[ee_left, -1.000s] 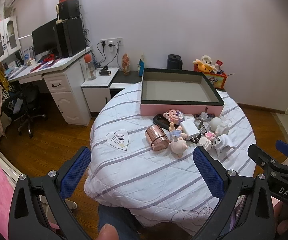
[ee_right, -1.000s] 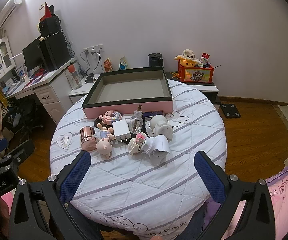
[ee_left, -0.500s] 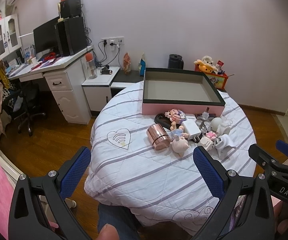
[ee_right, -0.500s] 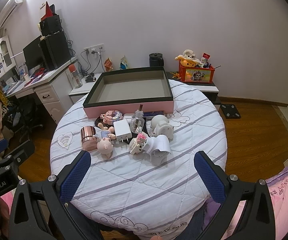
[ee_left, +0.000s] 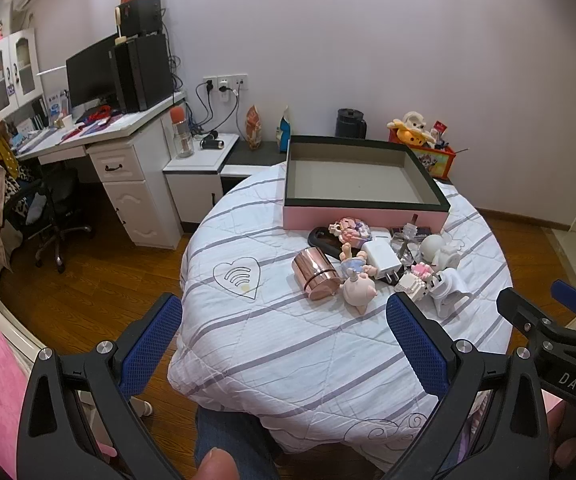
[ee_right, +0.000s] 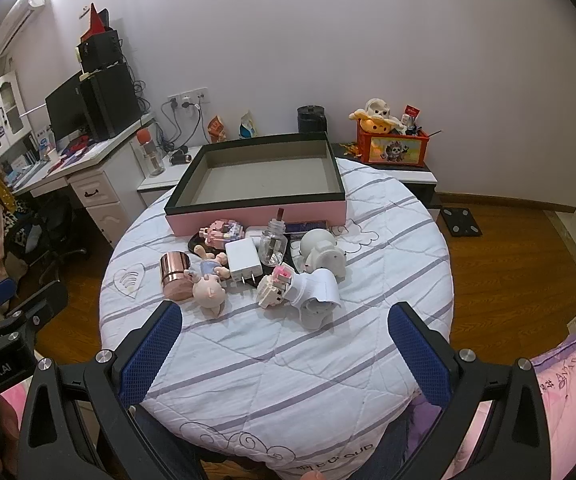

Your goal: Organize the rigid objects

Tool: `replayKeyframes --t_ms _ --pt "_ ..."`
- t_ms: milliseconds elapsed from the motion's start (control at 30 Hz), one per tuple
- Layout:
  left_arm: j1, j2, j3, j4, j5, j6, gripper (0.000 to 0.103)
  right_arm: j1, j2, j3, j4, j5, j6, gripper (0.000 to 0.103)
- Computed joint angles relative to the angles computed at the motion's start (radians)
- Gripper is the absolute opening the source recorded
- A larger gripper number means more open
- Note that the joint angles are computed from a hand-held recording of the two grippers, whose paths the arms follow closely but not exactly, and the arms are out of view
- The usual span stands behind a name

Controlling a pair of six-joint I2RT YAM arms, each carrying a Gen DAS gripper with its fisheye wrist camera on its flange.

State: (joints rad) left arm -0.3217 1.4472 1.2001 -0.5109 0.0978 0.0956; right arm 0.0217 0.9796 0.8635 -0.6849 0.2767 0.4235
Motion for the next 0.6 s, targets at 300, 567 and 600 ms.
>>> replayKeyframes --t_ms 300,567,600 --pt "0.004 0.041 0.026 -0.002 0.005 0.002 0.103 -0.034 0.017 -0.014 0.021 -0.033 -0.018 0.103" --pt "0.008 0.082 -0.002 0.065 0.03 0.007 0.103 -0.084 0.055 -0.043 0.06 -0.086 -0.039 0.103" --pt "0.005 0.087 -0.014 0.081 0.029 0.01 0.103 -0.092 0.06 -0.049 0.067 -0.092 -0.042 0.103"
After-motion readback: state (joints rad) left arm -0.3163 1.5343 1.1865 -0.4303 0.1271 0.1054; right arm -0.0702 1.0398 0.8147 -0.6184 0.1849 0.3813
